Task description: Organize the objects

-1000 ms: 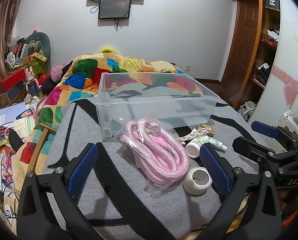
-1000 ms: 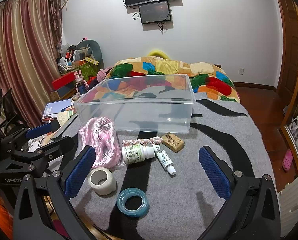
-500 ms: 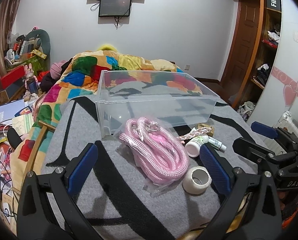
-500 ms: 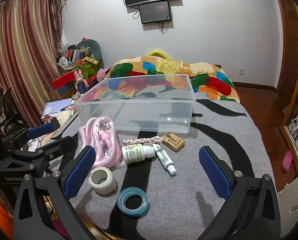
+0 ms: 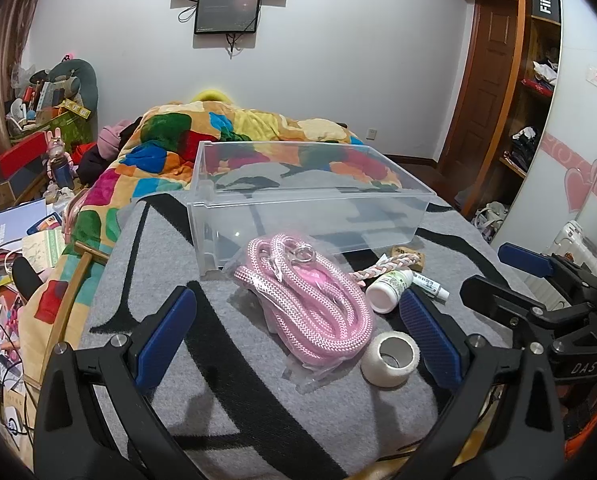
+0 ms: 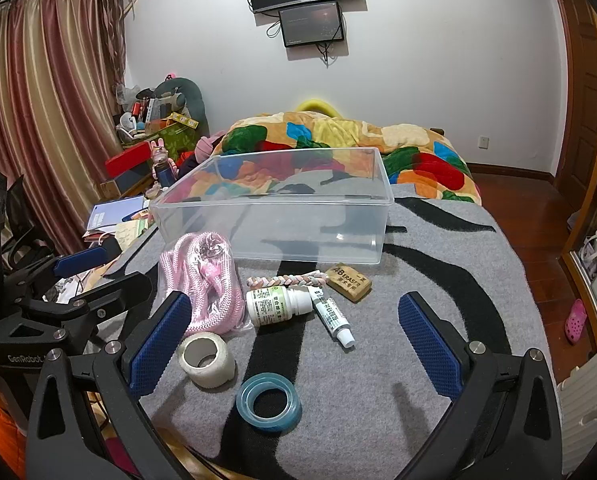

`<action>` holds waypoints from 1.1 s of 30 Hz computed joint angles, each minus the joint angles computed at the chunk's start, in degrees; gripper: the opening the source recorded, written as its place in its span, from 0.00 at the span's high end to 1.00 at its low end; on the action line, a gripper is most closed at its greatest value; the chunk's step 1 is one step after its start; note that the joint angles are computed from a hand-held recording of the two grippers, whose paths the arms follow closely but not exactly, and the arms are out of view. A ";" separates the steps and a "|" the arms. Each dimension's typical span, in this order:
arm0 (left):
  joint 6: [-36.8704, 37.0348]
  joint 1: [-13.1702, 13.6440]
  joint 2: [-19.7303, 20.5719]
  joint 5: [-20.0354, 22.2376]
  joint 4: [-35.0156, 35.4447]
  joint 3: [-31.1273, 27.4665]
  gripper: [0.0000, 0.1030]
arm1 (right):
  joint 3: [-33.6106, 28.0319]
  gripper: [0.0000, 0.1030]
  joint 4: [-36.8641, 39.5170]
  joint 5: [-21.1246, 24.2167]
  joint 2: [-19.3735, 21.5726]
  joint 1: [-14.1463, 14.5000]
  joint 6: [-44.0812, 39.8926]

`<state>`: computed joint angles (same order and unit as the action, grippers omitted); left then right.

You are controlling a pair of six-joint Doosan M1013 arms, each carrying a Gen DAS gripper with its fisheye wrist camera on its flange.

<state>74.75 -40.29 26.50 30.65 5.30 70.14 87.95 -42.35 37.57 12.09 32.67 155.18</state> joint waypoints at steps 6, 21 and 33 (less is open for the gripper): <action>0.30 -0.08 0.08 0.23 -0.50 -0.19 0.00 | -0.04 0.00 0.03 0.09 0.02 0.01 0.01; 0.89 -0.08 0.00 0.28 -1.18 -0.08 0.00 | 0.00 0.00 0.05 0.14 0.07 0.12 0.06; 0.94 -0.06 -0.02 0.30 -1.31 0.08 0.00 | 0.19 0.00 0.09 0.12 0.06 0.29 0.23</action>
<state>75.69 -40.35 26.48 30.94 3.99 70.22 88.14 -42.26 37.69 12.15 32.95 155.40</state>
